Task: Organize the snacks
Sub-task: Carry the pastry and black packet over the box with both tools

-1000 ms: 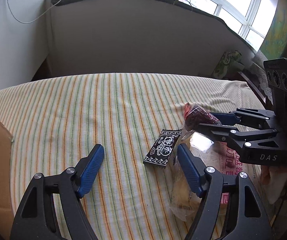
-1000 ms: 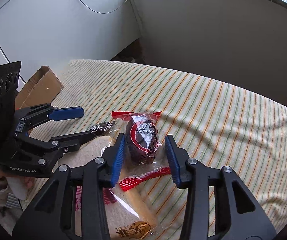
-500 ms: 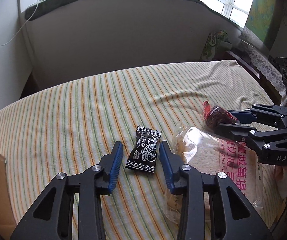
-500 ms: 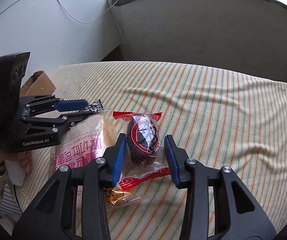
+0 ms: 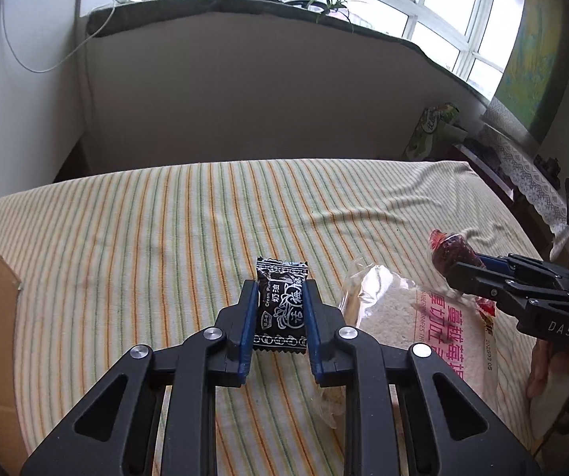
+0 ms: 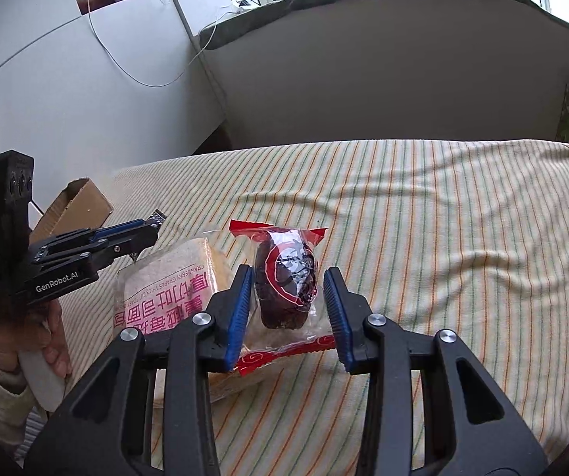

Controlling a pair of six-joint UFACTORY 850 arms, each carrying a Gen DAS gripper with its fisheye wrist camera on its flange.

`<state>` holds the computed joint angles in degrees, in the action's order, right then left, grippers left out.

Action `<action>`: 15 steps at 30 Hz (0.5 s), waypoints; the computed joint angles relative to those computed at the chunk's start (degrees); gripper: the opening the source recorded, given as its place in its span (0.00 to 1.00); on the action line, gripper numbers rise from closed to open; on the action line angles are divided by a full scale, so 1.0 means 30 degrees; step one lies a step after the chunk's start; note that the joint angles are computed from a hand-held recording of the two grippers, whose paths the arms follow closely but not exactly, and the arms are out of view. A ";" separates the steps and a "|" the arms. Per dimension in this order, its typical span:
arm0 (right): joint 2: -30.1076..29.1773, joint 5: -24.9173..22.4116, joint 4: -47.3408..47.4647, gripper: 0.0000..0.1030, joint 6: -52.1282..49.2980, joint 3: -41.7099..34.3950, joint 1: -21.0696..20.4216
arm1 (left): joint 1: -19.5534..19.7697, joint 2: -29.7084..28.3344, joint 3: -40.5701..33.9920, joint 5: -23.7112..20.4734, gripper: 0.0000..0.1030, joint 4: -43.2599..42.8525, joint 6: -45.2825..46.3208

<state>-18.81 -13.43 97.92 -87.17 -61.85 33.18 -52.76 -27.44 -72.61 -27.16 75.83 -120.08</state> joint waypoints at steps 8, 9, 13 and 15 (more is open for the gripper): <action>0.2485 0.0469 0.8824 0.37 -0.7276 0.2074 0.0412 | -0.1559 0.1290 0.1108 -0.2272 0.20 0.3744 -0.4477; 0.2977 0.0600 0.9751 0.37 -0.8188 0.2369 0.0466 | -0.1797 0.1486 0.1146 -0.2526 0.20 0.3710 -0.4300; 0.4845 0.1359 1.4485 0.37 -1.2770 0.3113 0.1060 | -0.2645 0.2375 0.1302 -0.3430 0.20 0.4295 -0.4105; 0.5807 0.1749 1.7610 0.37 -1.5839 0.3436 0.1393 | -0.3109 0.2804 0.1335 -0.4050 0.20 0.4677 -0.4061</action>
